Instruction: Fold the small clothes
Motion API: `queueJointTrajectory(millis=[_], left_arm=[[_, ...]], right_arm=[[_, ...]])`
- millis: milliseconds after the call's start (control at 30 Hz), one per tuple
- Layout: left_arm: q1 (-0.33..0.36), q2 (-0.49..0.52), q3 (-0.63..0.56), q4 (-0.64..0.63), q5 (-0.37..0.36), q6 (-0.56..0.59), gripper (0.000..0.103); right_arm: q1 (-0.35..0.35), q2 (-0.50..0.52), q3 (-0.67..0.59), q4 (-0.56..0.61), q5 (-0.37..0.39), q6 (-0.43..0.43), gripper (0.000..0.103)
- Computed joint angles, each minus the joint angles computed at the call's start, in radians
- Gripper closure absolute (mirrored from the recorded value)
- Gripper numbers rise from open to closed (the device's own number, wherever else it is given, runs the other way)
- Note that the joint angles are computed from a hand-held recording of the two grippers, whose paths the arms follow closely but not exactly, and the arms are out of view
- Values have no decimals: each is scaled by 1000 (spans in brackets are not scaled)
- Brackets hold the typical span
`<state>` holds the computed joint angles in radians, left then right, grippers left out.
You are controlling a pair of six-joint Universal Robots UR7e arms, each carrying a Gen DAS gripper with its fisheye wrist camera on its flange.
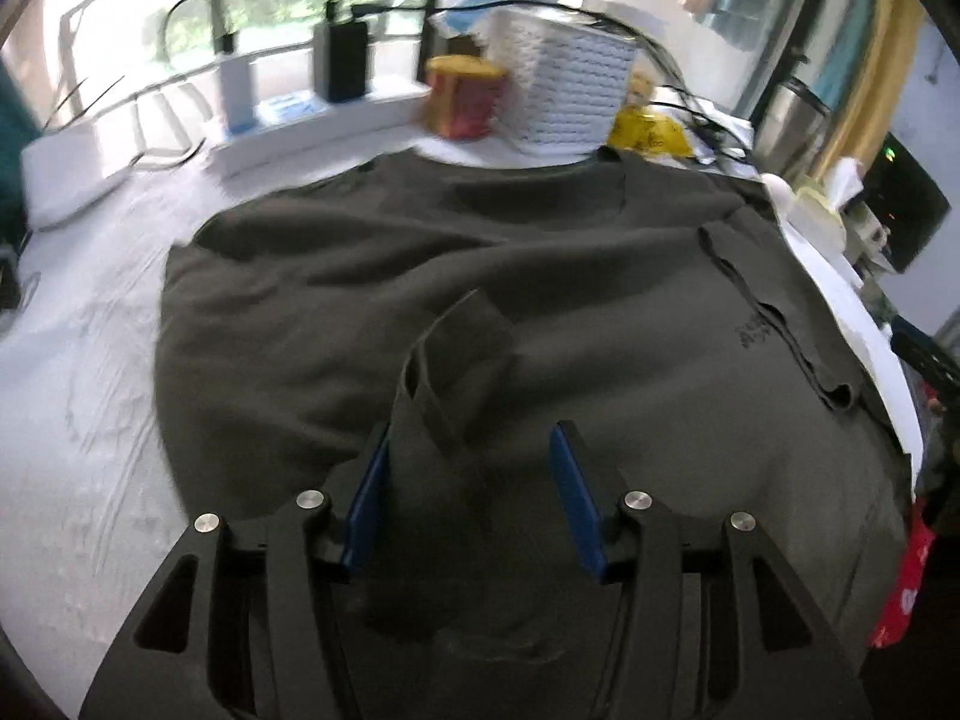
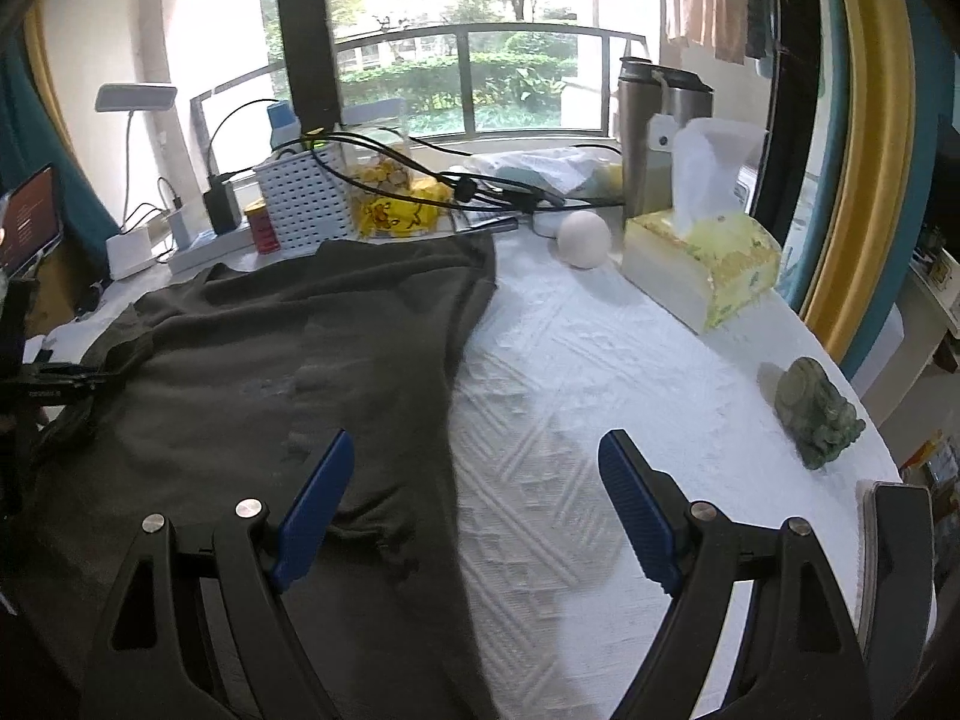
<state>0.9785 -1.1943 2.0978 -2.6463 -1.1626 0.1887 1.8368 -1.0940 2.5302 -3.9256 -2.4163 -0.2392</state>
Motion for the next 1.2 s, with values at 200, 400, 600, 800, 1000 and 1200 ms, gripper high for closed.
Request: queueJointTrajectory(millis=[200, 400, 600, 800, 1000, 1200], left_arm=[[-34, -34, 30, 100, -156, 56, 48], [-73, -176, 109, 90, -90, 74, 48], [-60, -257, 135, 121, 3, 113, 49], [-29, -236, 154, 118, 14, 133, 51], [-24, -244, 168, 145, -58, 224, 91], [-30, -306, 187, 212, -38, 214, 94]], right_arm=[[-7, -3, -6, 12, 0, 1, 20], [12, 7, -17, 29, -15, 0, 20], [36, 67, -56, 64, -124, -14, 20], [45, 89, -69, 100, -158, 4, 20], [32, 80, -87, 174, -164, 32, 20], [18, 105, -112, 218, -142, 29, 20]])
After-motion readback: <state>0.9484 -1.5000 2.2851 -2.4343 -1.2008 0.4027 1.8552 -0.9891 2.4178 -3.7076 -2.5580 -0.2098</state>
